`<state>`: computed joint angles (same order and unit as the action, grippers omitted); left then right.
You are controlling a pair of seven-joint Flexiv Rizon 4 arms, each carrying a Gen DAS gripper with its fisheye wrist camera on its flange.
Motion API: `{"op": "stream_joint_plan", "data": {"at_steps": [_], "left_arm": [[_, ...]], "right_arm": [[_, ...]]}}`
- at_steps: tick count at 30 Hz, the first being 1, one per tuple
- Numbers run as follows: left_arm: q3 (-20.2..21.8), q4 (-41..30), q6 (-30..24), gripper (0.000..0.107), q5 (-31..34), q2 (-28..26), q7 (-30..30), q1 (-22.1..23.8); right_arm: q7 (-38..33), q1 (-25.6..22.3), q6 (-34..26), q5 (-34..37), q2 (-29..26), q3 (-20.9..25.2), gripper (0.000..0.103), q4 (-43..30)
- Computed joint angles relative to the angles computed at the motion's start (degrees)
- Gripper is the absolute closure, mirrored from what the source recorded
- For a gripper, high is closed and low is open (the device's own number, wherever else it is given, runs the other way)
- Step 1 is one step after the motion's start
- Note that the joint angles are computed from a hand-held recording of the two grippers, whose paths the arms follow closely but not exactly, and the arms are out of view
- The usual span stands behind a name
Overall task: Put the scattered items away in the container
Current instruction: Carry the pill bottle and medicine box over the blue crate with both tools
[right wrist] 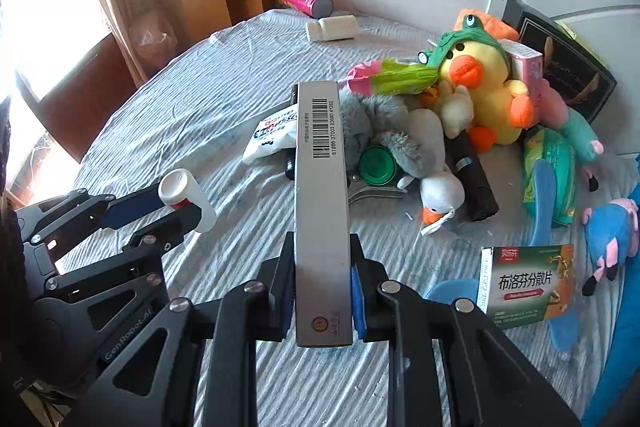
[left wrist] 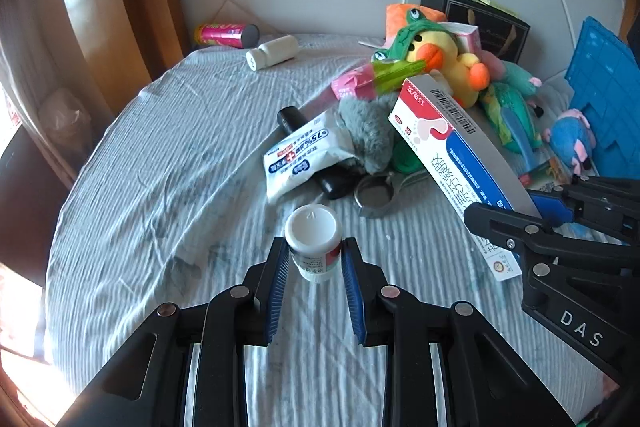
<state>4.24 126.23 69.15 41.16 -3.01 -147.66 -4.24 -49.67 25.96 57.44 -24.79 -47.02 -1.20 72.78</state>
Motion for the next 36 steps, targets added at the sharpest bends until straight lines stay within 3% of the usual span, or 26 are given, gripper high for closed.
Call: {"op": "stream_joint_plan", "data": {"at_steps": [7, 16, 25, 31, 36], "left_arm": [[-2.3, -4.1, 1.3, 0.080, 1.5, 1.5, 2.2, -1.3], [-6.3, -14.0, -3.9, 0.080, 6.9, -0.2, -3.7, -7.1], [-8.6, -31.4, -11.9, 0.080, 10.6, -8.4, -6.1, -17.6], [-8.6, -47.0, -14.8, 0.080, 9.7, -17.8, -3.4, -23.9], [-8.6, -62.5, -17.9, 0.080, 7.4, -26.9, 3.2, -28.1]], "right_arm": [[14.1, 3.9, 3.6, -9.0, 9.8, -7.4, 0.081, 12.9], [30.8, 3.1, 6.5, -29.2, 25.2, -11.6, 0.081, 29.8], [43.3, -5.8, 5.4, -48.0, 41.9, -10.2, 0.081, 43.7], [46.6, -14.6, 3.0, -54.4, 52.2, -7.5, 0.081, 50.6], [43.7, -21.6, 1.6, -54.3, 59.3, -5.8, 0.081, 54.4]]}}
